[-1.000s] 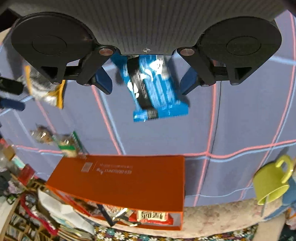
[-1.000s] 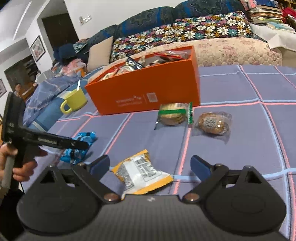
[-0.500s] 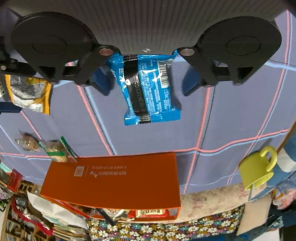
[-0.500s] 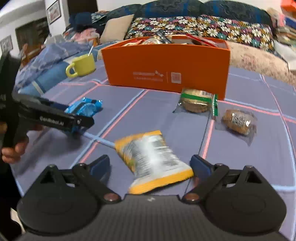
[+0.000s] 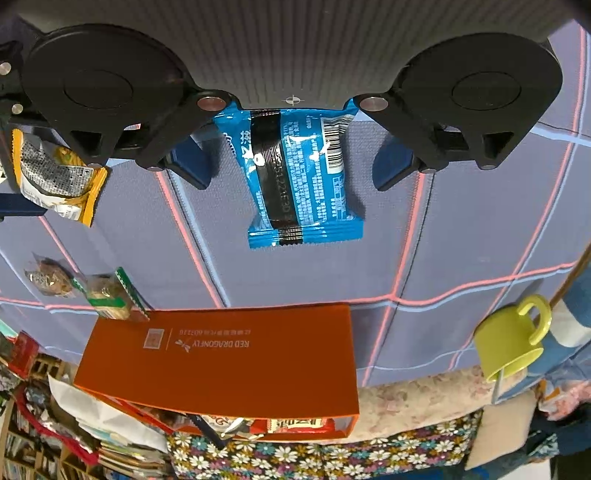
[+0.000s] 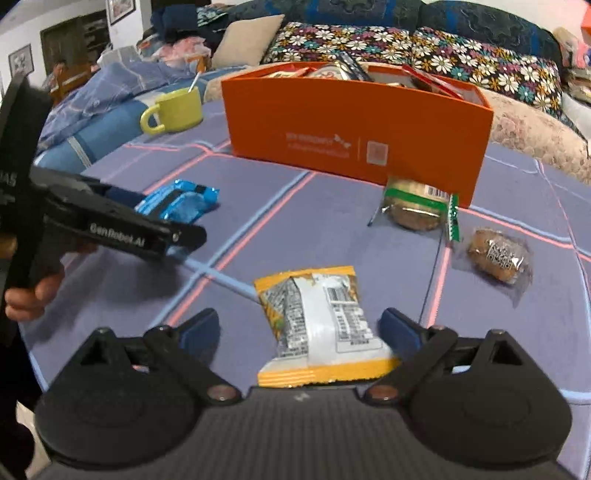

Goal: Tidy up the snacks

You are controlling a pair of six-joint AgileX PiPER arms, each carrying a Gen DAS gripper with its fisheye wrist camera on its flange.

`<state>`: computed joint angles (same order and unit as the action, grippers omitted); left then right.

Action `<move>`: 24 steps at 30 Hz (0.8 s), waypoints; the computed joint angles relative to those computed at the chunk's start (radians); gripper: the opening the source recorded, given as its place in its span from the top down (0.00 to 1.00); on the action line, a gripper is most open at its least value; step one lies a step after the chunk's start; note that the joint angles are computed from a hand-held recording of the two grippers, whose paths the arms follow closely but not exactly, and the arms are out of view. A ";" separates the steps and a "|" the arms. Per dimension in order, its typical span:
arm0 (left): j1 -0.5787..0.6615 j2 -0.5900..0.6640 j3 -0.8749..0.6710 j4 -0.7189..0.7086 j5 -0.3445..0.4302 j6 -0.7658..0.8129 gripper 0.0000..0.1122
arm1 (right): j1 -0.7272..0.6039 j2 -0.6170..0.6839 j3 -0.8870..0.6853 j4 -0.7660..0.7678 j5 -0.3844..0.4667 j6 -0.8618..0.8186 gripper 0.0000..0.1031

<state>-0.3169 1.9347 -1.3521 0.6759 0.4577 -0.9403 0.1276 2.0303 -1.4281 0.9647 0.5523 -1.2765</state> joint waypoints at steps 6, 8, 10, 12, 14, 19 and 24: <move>-0.003 0.006 -0.006 0.008 0.017 -0.024 0.23 | 0.028 -0.020 0.063 0.075 -0.104 -0.077 0.09; -0.003 0.004 -0.001 0.013 0.016 -0.030 0.23 | 0.027 -0.016 0.055 0.066 -0.101 -0.071 0.09; -0.004 0.000 0.007 0.025 0.011 -0.040 0.23 | 0.024 -0.011 0.037 0.029 -0.083 -0.043 0.09; -0.004 -0.002 0.012 0.030 0.008 -0.044 0.23 | 0.020 -0.010 0.038 0.043 -0.077 -0.065 0.09; -0.005 -0.003 0.011 0.030 0.011 -0.046 0.23 | 0.016 -0.010 0.046 0.068 -0.078 -0.093 0.09; -0.006 0.000 0.004 0.022 0.020 -0.042 0.23 | 0.014 -0.008 0.020 -0.027 -0.075 0.012 0.09; -0.005 0.004 -0.004 0.015 0.025 -0.036 0.23 | 0.004 0.001 0.005 -0.008 -0.040 -0.003 0.09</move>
